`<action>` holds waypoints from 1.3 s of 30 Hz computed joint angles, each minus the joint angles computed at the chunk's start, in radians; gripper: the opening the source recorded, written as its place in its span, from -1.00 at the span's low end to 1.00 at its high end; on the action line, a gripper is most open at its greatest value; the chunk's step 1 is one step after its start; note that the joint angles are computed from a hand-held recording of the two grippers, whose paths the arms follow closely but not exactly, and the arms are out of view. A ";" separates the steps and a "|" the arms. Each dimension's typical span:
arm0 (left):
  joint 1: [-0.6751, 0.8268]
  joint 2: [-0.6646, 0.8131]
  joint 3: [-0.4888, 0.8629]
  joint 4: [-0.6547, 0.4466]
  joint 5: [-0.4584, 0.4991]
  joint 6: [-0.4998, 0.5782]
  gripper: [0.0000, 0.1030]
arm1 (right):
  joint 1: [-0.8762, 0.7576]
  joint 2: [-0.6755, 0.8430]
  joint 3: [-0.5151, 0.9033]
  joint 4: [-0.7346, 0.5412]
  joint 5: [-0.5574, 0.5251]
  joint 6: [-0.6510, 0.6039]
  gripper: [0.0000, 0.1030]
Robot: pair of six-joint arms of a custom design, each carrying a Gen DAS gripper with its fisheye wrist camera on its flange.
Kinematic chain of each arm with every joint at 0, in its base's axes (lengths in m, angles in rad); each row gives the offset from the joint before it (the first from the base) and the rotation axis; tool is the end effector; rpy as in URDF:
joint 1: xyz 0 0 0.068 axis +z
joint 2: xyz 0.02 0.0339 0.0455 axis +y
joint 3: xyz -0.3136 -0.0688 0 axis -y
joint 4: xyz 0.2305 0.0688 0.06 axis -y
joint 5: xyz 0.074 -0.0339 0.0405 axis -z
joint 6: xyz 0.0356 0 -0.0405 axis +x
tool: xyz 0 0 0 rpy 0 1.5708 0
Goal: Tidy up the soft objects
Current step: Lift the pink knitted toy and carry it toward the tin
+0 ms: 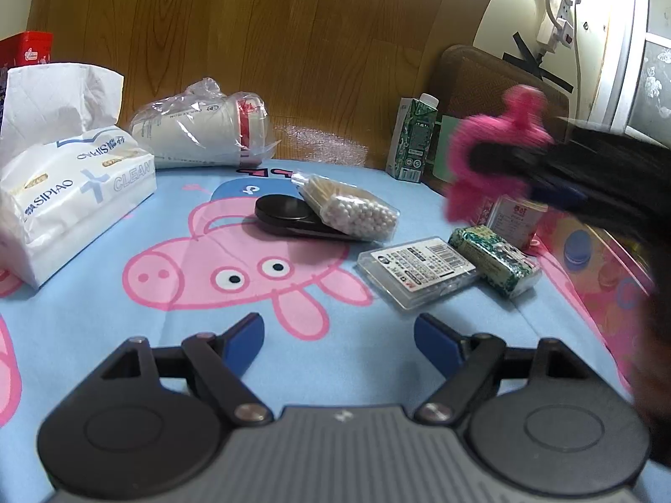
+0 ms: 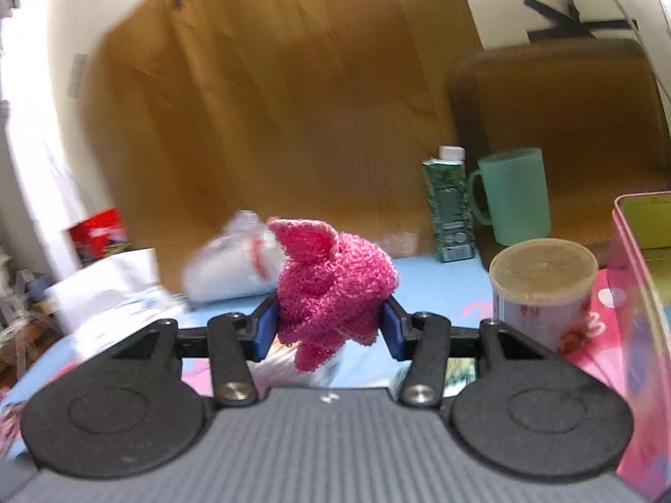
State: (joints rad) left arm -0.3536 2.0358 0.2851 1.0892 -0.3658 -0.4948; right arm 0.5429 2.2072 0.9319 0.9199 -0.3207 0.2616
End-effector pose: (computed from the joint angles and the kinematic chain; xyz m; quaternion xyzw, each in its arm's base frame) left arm 0.2512 -0.0791 0.0904 -0.1420 0.8756 -0.0288 0.4608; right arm 0.3640 0.2328 0.1252 -0.2039 0.7897 0.3413 0.4673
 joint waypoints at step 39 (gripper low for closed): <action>-0.004 -0.012 0.016 -0.050 -0.019 0.014 0.80 | -0.095 0.017 -0.312 0.186 -0.243 -0.037 0.70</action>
